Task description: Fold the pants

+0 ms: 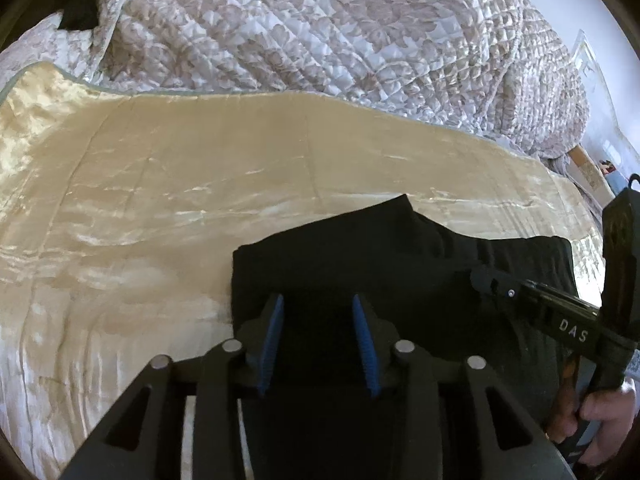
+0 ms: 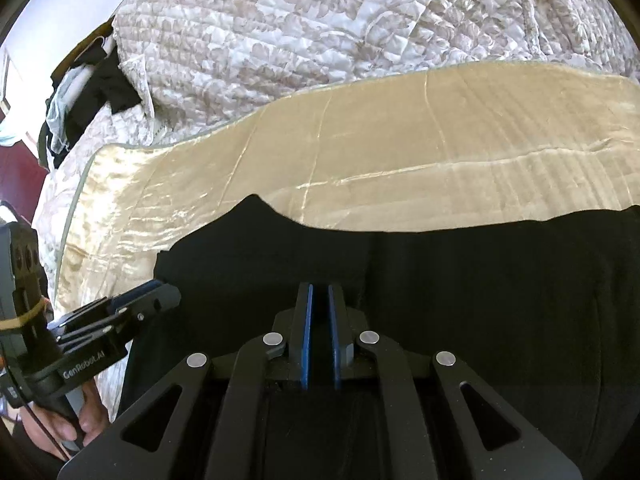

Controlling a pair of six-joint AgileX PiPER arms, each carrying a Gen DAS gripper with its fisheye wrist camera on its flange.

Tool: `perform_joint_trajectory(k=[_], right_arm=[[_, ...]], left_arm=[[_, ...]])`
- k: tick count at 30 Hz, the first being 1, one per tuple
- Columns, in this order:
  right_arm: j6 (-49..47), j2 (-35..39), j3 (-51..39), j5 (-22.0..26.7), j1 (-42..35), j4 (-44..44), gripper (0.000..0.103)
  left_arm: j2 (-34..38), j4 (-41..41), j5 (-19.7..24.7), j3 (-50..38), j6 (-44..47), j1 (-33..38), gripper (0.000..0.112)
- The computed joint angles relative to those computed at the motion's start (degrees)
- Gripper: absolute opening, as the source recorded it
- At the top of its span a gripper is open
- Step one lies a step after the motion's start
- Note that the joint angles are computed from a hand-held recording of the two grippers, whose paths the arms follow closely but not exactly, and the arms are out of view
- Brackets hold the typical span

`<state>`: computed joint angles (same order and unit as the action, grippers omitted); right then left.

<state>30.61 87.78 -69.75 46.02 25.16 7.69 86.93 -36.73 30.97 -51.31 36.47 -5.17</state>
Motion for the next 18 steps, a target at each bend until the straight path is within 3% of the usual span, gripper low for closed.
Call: perform_joint_trajectory(k=[3, 6, 18], right_arm=[[0.4, -0.4, 0.3, -0.1, -0.2, 0.2, 0.006], [3.2, -1.8, -0.3, 2.8, 1.5, -3.4, 0.006], [15.4, -15.0, 7.2, 10.3, 14.5, -9.2, 0.006]], left_arm=[[0.1, 0.5, 0.2, -0.5, -0.3, -0.3, 0.044], [-1.3, -0.3, 1.8, 0.3, 0.3, 0.5, 0.044], [-16.7, -1.6, 5.9, 13.3, 3.6, 2.7, 0.044]])
